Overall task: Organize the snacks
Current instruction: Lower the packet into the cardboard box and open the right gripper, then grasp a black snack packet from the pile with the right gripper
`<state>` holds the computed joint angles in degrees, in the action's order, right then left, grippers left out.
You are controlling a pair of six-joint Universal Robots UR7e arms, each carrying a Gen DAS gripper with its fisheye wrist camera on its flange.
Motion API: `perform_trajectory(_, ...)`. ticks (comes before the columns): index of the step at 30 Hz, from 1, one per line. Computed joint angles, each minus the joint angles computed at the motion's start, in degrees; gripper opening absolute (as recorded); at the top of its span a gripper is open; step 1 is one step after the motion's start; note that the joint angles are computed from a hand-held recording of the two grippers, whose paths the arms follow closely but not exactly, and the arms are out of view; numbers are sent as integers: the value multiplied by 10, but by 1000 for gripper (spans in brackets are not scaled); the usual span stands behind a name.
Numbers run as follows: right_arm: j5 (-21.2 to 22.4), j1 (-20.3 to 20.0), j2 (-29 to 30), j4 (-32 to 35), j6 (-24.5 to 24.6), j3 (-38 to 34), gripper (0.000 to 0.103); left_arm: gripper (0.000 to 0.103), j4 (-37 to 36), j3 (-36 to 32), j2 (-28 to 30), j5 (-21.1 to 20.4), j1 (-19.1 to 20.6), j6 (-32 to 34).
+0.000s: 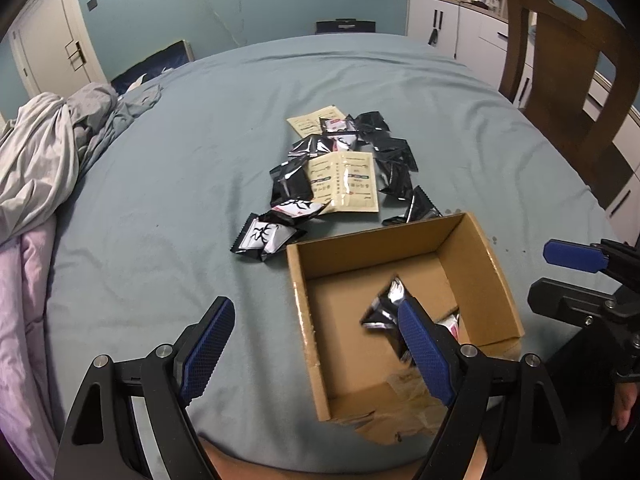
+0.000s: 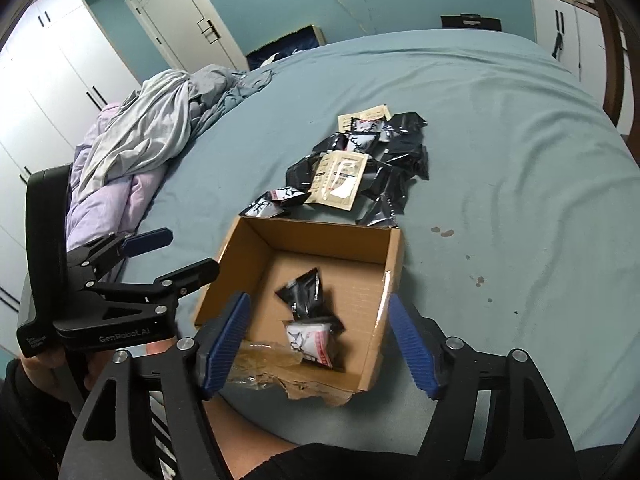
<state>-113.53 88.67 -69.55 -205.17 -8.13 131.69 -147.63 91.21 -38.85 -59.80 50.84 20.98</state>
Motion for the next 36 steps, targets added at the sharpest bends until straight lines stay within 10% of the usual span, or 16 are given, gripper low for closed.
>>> perform_trajectory(16, 24, -33, -38, -16, 47, -1, 83, 85, -6, -5, 4, 14, -3, -11)
perform_trajectory(27, 46, -101, -9, 297, 184, -164, 83, 85, 30, -44, 18, -14, 5, -51)
perform_trajectory(36, 79, -115, 52, 396, 185, -269, 83, 85, 96, -102, 38, -43, 27, -114)
